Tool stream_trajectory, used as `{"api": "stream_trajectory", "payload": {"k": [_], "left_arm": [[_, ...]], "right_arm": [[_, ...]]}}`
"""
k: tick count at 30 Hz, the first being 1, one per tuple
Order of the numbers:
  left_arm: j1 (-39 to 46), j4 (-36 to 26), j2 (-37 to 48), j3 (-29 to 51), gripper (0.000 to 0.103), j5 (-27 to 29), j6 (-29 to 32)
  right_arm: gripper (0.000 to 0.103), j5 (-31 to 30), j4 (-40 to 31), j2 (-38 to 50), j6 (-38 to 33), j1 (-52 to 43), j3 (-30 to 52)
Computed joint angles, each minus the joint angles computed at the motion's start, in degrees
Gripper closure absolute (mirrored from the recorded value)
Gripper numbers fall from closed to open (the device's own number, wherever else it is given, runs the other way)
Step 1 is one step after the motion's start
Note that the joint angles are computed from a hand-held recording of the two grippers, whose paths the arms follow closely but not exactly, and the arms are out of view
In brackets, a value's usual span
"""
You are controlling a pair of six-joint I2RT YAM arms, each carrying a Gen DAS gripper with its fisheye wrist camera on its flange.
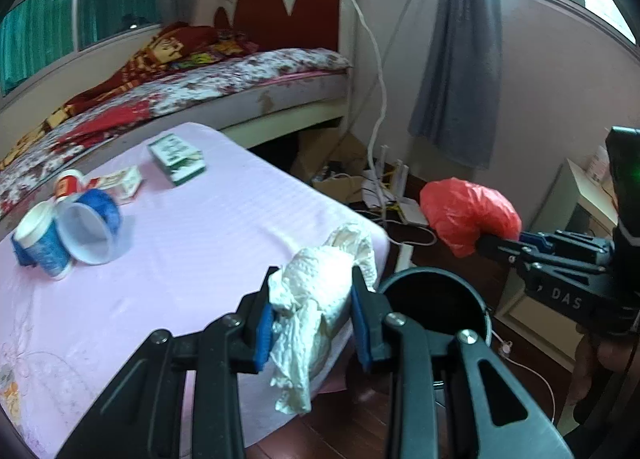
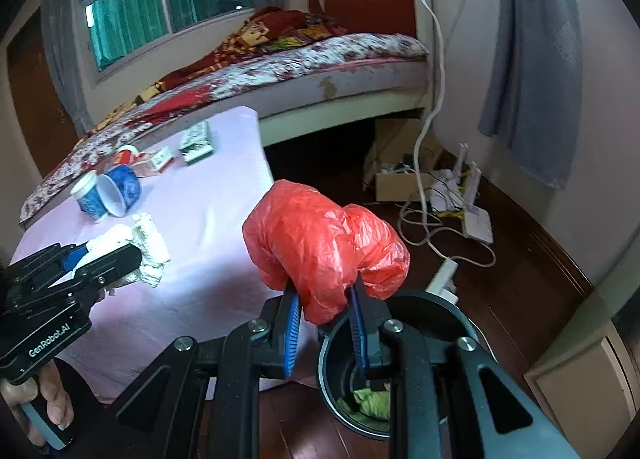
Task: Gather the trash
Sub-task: 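Carry the tissue and red bag over the bin and open both tools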
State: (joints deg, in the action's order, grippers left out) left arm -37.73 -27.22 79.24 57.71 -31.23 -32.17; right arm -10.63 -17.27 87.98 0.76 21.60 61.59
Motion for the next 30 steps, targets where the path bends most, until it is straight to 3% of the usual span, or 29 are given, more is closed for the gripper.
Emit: {"api": "stream_trajectory", "payload": {"k": [13, 20, 30], "left_arm": [[-1.8, 5.2, 11.9, 5.5, 0.069, 6.1, 1.5], [-0.3, 9.8, 18.3, 7.0, 0.069, 15.8, 2.0], [0.8, 10.3, 33.7, 14.2, 0.069, 23.3, 2.4]], "right_arm": [[0.079, -1.0, -0.2, 1.6, -2.8, -8.6, -3.6], [0.079, 0.5, 0.6, 4.9, -5.9, -12.6, -5.2], [0.079, 1.8, 2.4, 18.5, -10.2, -15.0, -4.2]]}}
